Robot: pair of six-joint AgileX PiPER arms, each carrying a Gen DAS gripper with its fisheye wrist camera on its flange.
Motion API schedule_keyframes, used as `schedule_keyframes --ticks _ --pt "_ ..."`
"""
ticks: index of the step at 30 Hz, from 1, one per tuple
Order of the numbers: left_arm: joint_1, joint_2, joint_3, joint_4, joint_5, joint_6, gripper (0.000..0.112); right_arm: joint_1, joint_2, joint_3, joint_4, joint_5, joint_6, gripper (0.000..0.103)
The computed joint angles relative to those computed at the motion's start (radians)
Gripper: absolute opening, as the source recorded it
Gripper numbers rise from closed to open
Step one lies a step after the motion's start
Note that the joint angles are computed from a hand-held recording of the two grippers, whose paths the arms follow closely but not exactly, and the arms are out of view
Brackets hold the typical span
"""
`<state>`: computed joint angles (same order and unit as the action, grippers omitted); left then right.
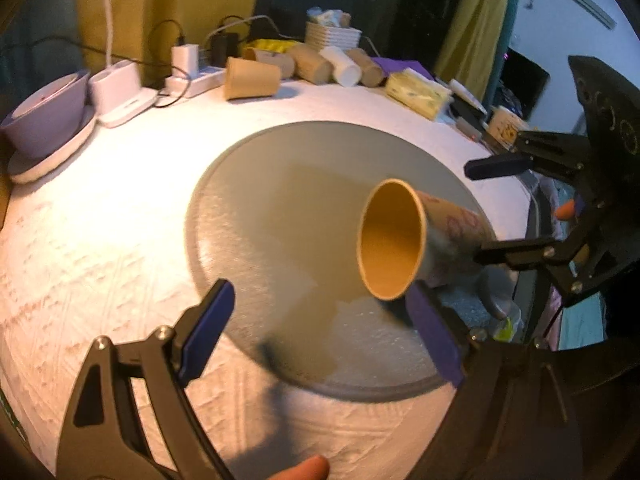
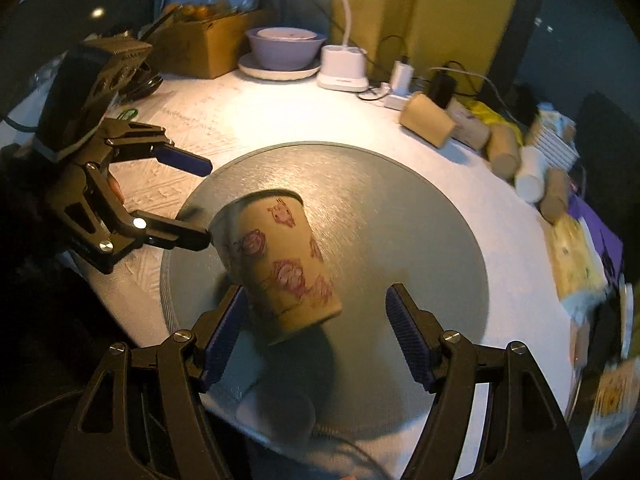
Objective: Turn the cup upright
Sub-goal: 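Rotate the right gripper to turn the cup opening upward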
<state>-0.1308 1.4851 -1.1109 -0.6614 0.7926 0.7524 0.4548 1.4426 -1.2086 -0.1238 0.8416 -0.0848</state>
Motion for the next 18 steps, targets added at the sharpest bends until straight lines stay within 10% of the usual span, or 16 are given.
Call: schedule_keyframes --ticks 18 --pt "0.127 0.031 -0.001 -0.108 0.009 0.114 0.089 -0.017 0.331 -0.366 0.127 0.232 -0.090 0.076"
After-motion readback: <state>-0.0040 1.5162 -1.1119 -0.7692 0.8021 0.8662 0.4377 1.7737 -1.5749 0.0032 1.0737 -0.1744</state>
